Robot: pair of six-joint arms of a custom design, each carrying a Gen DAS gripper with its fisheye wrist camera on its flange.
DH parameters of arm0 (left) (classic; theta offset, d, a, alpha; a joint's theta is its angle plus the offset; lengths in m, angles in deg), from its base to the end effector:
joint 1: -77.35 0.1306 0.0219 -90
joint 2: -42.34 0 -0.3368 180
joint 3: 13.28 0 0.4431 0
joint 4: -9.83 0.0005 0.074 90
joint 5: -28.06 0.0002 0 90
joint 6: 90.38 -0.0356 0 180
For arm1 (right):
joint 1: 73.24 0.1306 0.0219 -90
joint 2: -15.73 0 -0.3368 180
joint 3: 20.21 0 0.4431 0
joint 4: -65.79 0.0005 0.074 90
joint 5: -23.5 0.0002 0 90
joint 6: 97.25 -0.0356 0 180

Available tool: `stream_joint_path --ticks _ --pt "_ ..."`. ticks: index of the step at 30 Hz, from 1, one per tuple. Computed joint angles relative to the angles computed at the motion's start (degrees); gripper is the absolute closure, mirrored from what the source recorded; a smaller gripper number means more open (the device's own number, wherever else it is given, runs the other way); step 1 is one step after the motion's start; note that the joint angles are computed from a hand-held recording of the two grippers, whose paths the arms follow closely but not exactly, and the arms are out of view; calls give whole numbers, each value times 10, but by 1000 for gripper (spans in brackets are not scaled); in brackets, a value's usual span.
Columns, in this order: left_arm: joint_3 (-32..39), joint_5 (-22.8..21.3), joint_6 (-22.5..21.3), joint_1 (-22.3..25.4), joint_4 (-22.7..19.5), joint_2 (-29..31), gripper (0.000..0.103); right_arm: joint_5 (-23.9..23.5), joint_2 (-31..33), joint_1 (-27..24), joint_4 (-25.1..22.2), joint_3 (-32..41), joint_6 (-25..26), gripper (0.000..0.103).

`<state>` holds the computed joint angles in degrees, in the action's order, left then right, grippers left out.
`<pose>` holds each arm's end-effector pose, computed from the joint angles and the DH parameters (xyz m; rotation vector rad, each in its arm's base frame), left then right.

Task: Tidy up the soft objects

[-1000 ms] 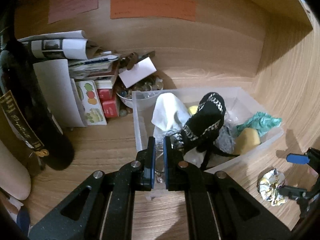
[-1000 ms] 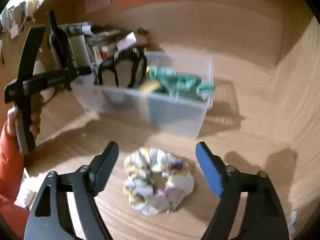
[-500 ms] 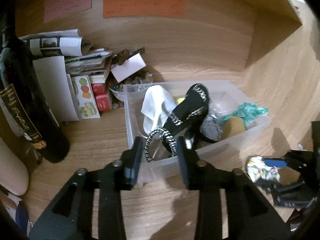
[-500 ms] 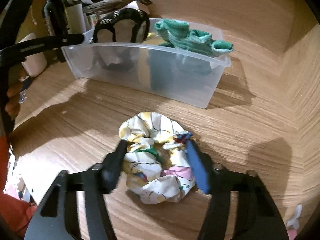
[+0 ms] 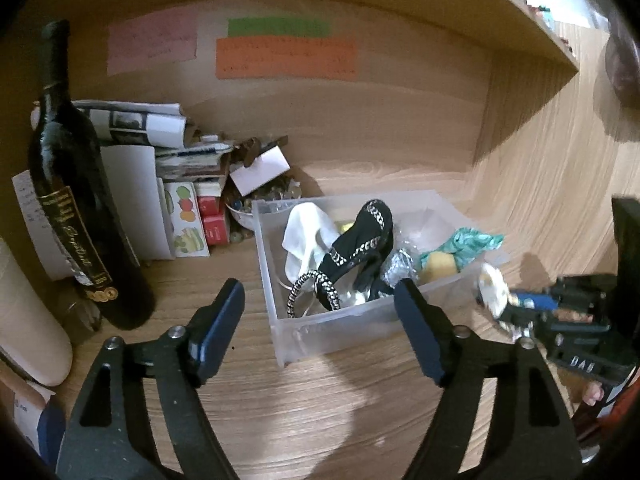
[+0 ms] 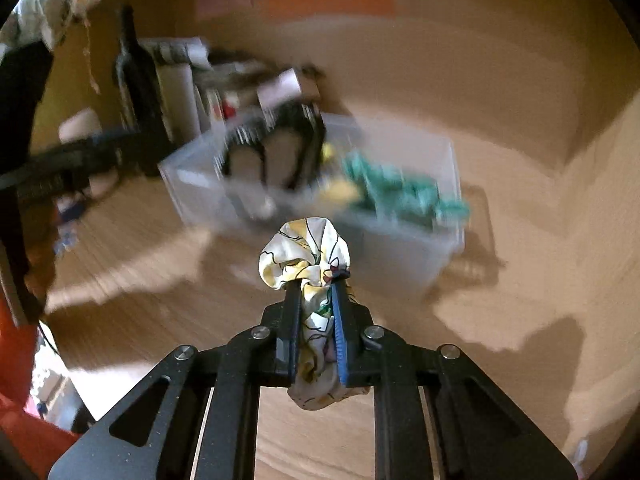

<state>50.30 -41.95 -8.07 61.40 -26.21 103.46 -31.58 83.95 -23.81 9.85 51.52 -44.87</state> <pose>0.3728 -0.1197 0.3849 0.6371 2.0557 -0.4594 0.2773 0.2918 0.3886 0.0080 2.2783 0.0140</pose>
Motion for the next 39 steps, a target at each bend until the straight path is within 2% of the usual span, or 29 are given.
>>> stream_joint_path --ticks 5,8,10,16,18,20,21,24,27,32,37,39 --pt "-10 0 13 4 15 -16 16 20 44 -10 62 48 56 90" --pt "-12 4 18 8 19 -20 14 8 75 -33 77 69 75 90" --pt "-13 6 20 10 21 -21 14 -17 96 -52 84 80 78 90" --pt "-16 8 19 15 27 -22 12 -65 141 -81 76 104 80 90" --pt "-16 11 20 17 27 -22 12 -78 153 -85 72 109 83 85" --pt "-16 14 20 19 27 -22 12 -71 160 -83 64 113 82 82" --pt "-16 14 20 19 27 -22 12 -71 160 -82 62 112 82 75" --pt "-16 12 22 18 28 -24 12 -64 151 -80 66 107 80 60" --pt "-17 11 20 17 32 -30 12 -46 132 -73 76 94 81 50" --pt "-14 18 29 16 40 -40 11 -24 86 -62 97 71 89 49" --pt "-14 29 49 16 54 -60 9 29 22 -36 120 40 105 47" --pt "-14 30 54 14 60 -68 9 58 0 -20 127 30 110 41"
